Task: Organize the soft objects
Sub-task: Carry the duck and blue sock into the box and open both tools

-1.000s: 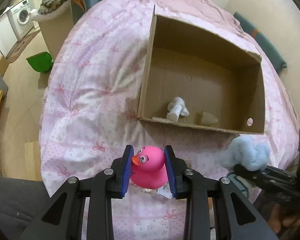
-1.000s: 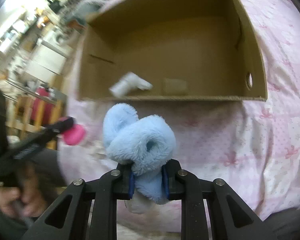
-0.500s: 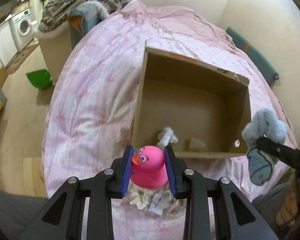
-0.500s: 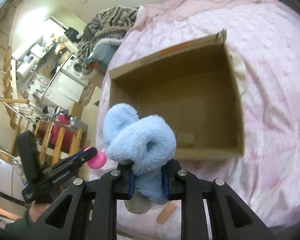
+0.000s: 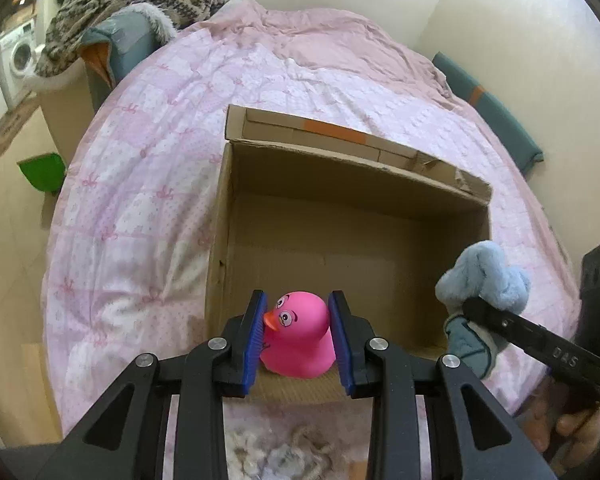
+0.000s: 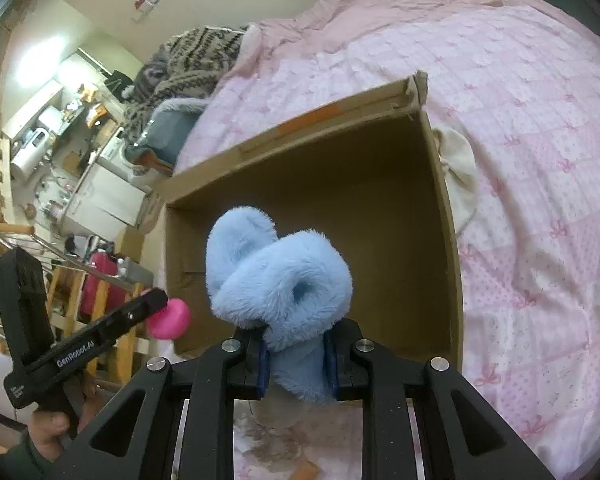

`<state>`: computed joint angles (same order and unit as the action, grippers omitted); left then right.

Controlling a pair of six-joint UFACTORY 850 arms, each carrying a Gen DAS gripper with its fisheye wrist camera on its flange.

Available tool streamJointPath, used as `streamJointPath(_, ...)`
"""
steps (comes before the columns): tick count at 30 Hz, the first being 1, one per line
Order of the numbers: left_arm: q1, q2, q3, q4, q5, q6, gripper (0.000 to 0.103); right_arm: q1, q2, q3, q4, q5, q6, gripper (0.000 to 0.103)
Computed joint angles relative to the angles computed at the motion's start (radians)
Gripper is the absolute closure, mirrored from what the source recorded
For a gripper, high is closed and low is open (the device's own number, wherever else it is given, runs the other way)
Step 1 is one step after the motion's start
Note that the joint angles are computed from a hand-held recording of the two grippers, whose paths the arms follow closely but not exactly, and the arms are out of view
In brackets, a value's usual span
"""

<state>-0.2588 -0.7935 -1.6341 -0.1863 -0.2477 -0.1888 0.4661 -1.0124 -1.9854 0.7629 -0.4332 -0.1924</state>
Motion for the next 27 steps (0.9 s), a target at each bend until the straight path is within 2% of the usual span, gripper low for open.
streamJointPath(3,-0.009,-0.014,0.005,0.082,0.03,-0.064,0.075,0.006,-0.019,-0.013,-0.04,0.004,0.035,0.08)
streamJointPath(11,-0.036,-0.026,0.02,0.435,0.041,-0.365,0.074,0.027,-0.059,-0.053,-0.318,0.011,0.257,0.08)
streamJointPath(19,-0.033,-0.021,0.026,0.41,0.052,-0.346,0.074,0.029,-0.061,-0.056,-0.355,0.009,0.282,0.079)
streamJointPath(27,-0.038,-0.013,0.038,0.463,0.058,-0.385,0.074,0.032,-0.062,-0.056,-0.373,0.009,0.3,0.077)
